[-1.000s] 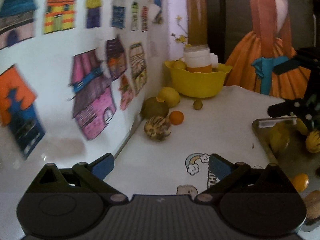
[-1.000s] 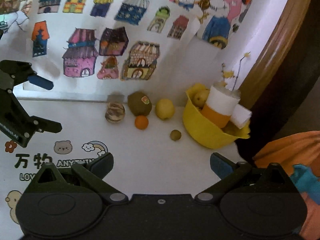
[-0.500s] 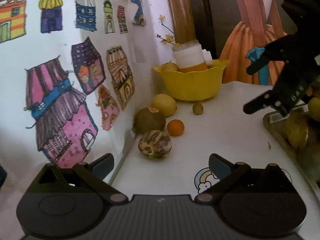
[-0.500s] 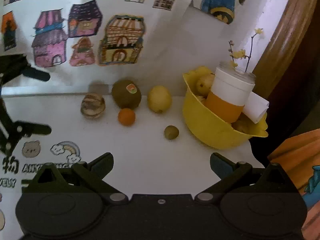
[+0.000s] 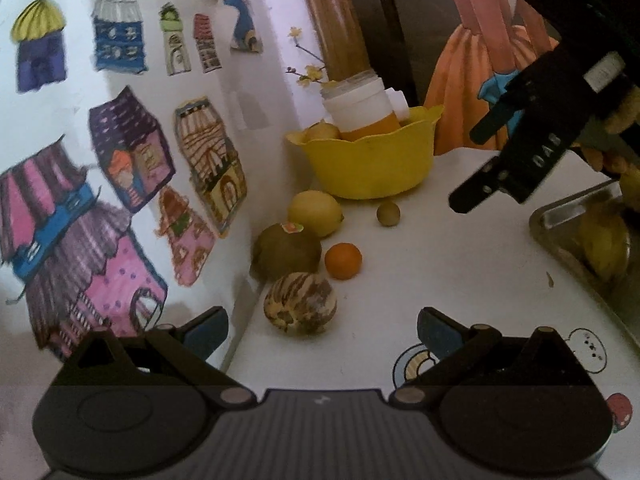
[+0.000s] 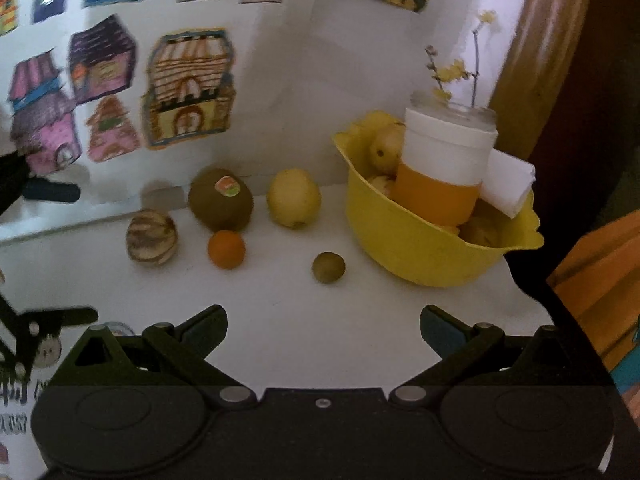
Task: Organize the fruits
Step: 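Move both open tools toward the fruits beside the yellow bowl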
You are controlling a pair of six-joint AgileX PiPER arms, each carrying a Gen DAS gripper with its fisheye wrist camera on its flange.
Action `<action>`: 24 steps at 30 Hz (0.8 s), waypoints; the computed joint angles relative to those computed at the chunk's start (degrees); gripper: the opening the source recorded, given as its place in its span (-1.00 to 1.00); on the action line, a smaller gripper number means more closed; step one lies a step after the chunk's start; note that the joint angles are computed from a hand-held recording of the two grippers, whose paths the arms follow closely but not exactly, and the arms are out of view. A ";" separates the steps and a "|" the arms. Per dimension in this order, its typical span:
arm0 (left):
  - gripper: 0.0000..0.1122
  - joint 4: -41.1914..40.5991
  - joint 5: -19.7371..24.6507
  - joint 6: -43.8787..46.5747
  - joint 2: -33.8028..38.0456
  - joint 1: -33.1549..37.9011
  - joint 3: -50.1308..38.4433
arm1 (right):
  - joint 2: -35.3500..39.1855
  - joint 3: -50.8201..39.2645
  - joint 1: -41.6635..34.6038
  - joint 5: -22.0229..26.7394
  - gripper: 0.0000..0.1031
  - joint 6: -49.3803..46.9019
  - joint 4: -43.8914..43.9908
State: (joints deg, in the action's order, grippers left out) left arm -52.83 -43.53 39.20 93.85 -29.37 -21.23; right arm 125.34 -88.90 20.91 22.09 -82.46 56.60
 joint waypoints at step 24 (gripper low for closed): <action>0.83 3.94 0.53 4.36 3.54 3.78 -5.47 | 9.35 -18.36 0.24 10.28 0.98 30.44 -14.07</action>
State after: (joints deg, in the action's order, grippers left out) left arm -48.89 -43.00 43.55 97.39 -25.59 -26.70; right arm 134.69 -107.26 21.15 32.37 -52.02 42.52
